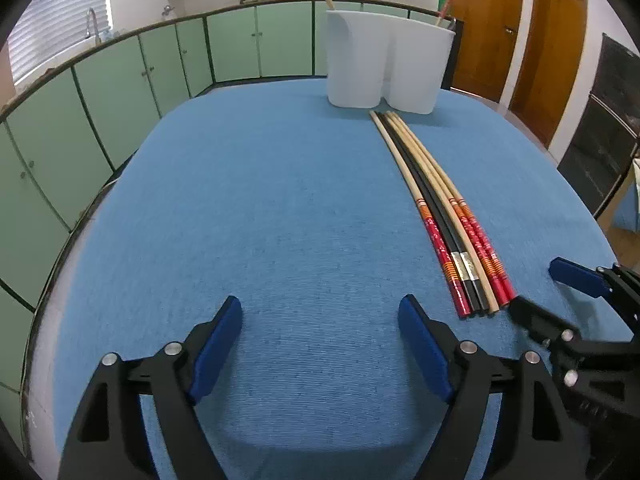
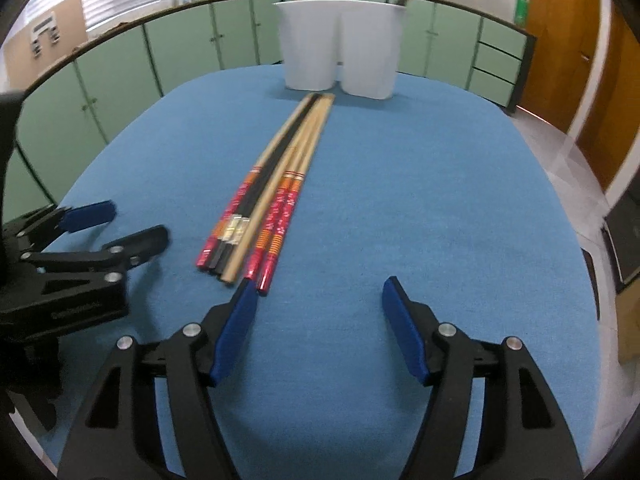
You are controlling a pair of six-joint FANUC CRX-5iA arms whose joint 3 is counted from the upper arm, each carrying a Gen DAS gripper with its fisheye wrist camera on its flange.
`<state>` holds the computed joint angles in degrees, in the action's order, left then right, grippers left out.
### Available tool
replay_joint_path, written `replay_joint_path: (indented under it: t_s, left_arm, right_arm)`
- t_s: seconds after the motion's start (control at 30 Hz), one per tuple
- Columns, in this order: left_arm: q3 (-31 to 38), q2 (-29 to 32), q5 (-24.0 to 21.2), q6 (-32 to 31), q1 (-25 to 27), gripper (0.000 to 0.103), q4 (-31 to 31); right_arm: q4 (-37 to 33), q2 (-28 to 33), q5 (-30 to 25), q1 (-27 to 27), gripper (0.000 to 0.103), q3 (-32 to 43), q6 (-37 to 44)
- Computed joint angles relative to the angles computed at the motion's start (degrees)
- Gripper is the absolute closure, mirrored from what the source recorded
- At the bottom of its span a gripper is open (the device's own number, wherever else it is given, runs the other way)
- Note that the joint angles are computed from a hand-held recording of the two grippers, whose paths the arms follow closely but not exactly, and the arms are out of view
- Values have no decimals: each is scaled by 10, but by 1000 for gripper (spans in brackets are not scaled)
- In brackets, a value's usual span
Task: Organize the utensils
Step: 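Move both tools back over the remaining chopsticks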
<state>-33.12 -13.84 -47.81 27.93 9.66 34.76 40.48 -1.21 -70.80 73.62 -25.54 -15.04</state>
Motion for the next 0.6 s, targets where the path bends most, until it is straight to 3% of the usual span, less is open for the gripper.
replay_joint_path:
  t_s: [0.13, 0.27, 0.43, 0.53, 0.6]
  left_arm:
    - [-1, 2, 2, -1, 0, 23, 3]
    - [-2, 2, 1, -6, 3, 22, 5]
    - [-5, 1, 2, -9, 7, 22, 11]
    - [-5, 0, 4, -8, 6, 22, 8]
    - [-4, 0, 4, -6, 5, 22, 6]
  right_arm:
    - [-1, -10, -24, 6, 40, -9, -17]
    - [9, -23, 6, 9, 47, -23, -27]
    - [12, -12, 17, 1, 64, -14, -10]
    - [17, -9, 29, -4, 81, -12, -7]
    - [21, -6, 40, -3, 97, -12, 1]
